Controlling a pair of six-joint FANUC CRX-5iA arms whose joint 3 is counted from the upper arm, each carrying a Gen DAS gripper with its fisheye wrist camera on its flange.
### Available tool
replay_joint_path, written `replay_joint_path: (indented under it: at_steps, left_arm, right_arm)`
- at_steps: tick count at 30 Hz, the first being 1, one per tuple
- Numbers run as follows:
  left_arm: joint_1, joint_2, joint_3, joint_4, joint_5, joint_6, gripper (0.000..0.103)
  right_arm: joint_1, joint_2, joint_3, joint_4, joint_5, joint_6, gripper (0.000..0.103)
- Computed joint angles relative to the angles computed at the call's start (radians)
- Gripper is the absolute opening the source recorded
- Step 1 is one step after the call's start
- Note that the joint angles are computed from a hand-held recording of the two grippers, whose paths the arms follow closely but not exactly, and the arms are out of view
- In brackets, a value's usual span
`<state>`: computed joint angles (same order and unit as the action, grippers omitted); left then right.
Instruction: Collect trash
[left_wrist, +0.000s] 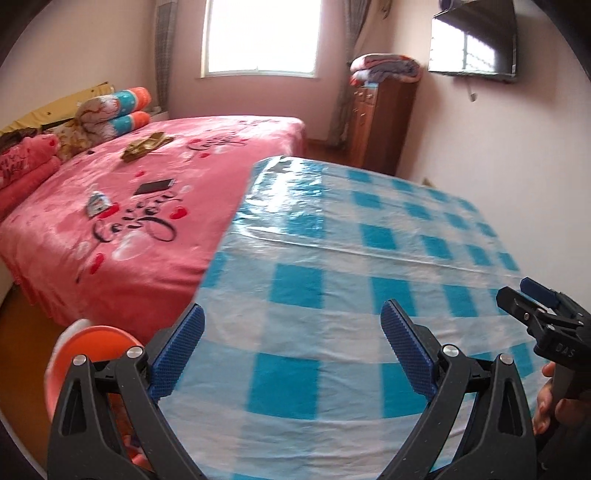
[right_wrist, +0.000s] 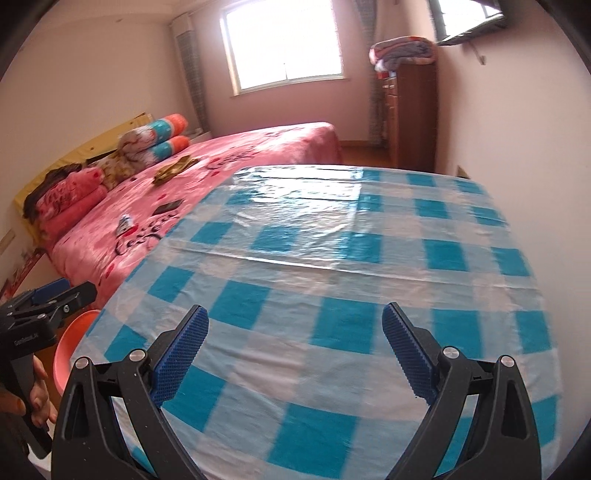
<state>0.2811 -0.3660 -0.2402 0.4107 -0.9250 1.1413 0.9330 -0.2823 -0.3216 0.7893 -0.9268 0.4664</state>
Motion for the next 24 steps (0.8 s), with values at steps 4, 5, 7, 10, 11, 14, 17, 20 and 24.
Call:
replay_joint_path:
  at_steps: [4, 5, 7, 10, 11, 14, 17, 20, 24]
  left_arm:
    - [-0.013, -0.031, -0.052, 0.079, 0.021, -0.070, 0.097]
    - [-0.016, -0.041, -0.067, 0.099, 0.025, -0.096, 0.097]
    - [-0.021, -0.056, -0.085, 0.126, 0.026, -0.131, 0.097]
    - [-0.025, -0.075, -0.101, 0.173, 0.010, -0.192, 0.097]
    - [-0.027, -0.077, -0.101, 0.183, -0.001, -0.203, 0.097]
    - [-0.026, -0.082, -0.103, 0.234, -0.038, -0.249, 0.097]
    - [-0.041, -0.086, -0.100, 0.242, -0.047, -0.246, 0.098]
    - [-0.077, -0.069, -0.063, 0.191, -0.063, -0.187, 0.099]
    - [-0.133, -0.062, -0.029, 0.123, -0.004, -0.128, 0.099]
  right_arm:
    - [0.025, -0.049, -0.032, 0.053, -0.077, -0.057, 0.094]
    - [0.032, -0.059, -0.038, 0.064, -0.094, -0.068, 0.094]
    - [0.054, -0.086, -0.053, 0.082, -0.136, -0.097, 0.094]
    - [0.082, -0.112, -0.058, 0.080, -0.186, -0.118, 0.094]
    - [0.090, -0.119, -0.059, 0.080, -0.201, -0.124, 0.094]
    - [0.114, -0.133, -0.053, 0.085, -0.246, -0.130, 0.094]
    - [0.127, -0.144, -0.052, 0.107, -0.273, -0.145, 0.094]
    - [0.135, -0.153, -0.046, 0.116, -0.300, -0.147, 0.094]
    - [0.139, -0.162, -0.034, 0.126, -0.326, -0.135, 0.094]
